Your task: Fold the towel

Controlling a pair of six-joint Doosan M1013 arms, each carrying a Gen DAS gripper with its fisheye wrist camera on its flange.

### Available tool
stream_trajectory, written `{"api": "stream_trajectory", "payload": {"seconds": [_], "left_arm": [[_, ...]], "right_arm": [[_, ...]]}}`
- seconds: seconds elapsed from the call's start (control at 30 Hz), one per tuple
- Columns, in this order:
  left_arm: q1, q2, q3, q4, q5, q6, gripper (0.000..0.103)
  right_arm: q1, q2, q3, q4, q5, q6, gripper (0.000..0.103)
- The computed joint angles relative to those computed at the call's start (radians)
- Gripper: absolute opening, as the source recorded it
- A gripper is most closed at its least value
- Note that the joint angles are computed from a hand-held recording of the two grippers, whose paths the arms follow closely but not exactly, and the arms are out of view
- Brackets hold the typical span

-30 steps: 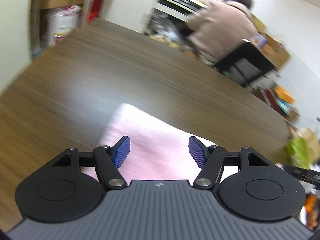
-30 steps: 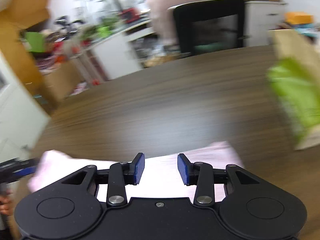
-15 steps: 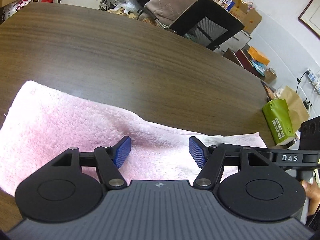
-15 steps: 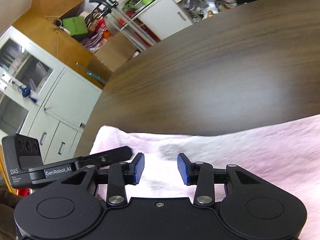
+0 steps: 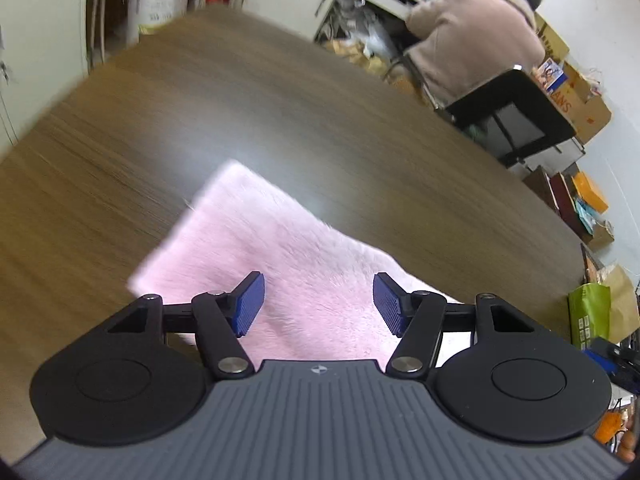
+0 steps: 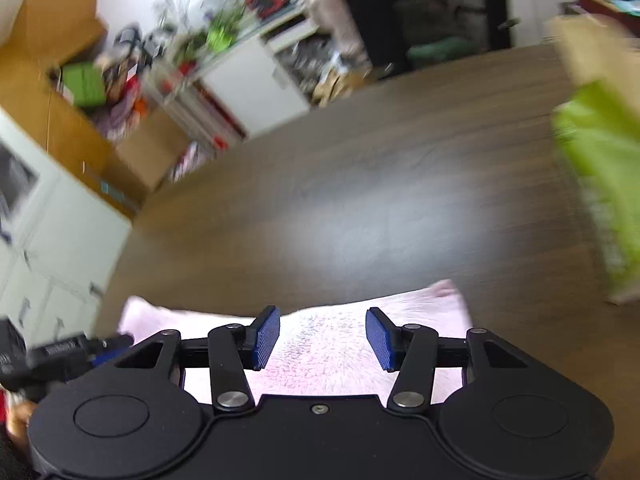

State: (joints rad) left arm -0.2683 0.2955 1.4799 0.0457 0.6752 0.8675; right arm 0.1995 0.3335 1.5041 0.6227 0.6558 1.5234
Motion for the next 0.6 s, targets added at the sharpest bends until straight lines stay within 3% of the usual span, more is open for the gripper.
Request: {"api": "stream_trajectory", "payload": {"seconds": [0.1, 0.2, 0.27, 0.37, 0.43, 0.5, 0.53, 0.6], "left_arm": [[0.009, -0.021, -0.002, -0.005, 0.019, 0.033, 0.065], [0.027, -0.021, -0.01, -0.056, 0.041, 0.102, 0.065], [0.041, -0.014, -0.018, -0.102, 0.055, 0.154, 0.066], [0.061, -0.004, -0.025, -0.156, 0.068, 0.225, 0.08], [0.072, 0.002, -0.031, -0.191, 0.084, 0.291, 0.08], [0.083, 0.011, -0.045, -0.22, 0.11, 0.351, 0.091], [0.087, 0.014, -0.051, -0.228, 0.119, 0.362, 0.091], [0.097, 0.02, -0.062, -0.26, 0.138, 0.384, 0.091]], "right_arm": [[-0.024, -0.058, 0.058, -0.001, -0.013, 0.068, 0.06], [-0.019, -0.108, 0.106, -0.147, -0.019, 0.218, 0.068], [-0.007, -0.129, 0.134, -0.223, -0.015, 0.404, 0.068], [0.024, -0.156, 0.178, -0.325, -0.028, 0.637, 0.074], [0.047, -0.165, 0.191, -0.393, -0.016, 0.758, 0.074], [0.069, -0.159, 0.183, -0.437, 0.002, 0.863, 0.074], [0.079, -0.155, 0.178, -0.455, 0.013, 0.911, 0.075], [0.093, -0.146, 0.167, -0.477, 0.02, 0.964, 0.084]]}}
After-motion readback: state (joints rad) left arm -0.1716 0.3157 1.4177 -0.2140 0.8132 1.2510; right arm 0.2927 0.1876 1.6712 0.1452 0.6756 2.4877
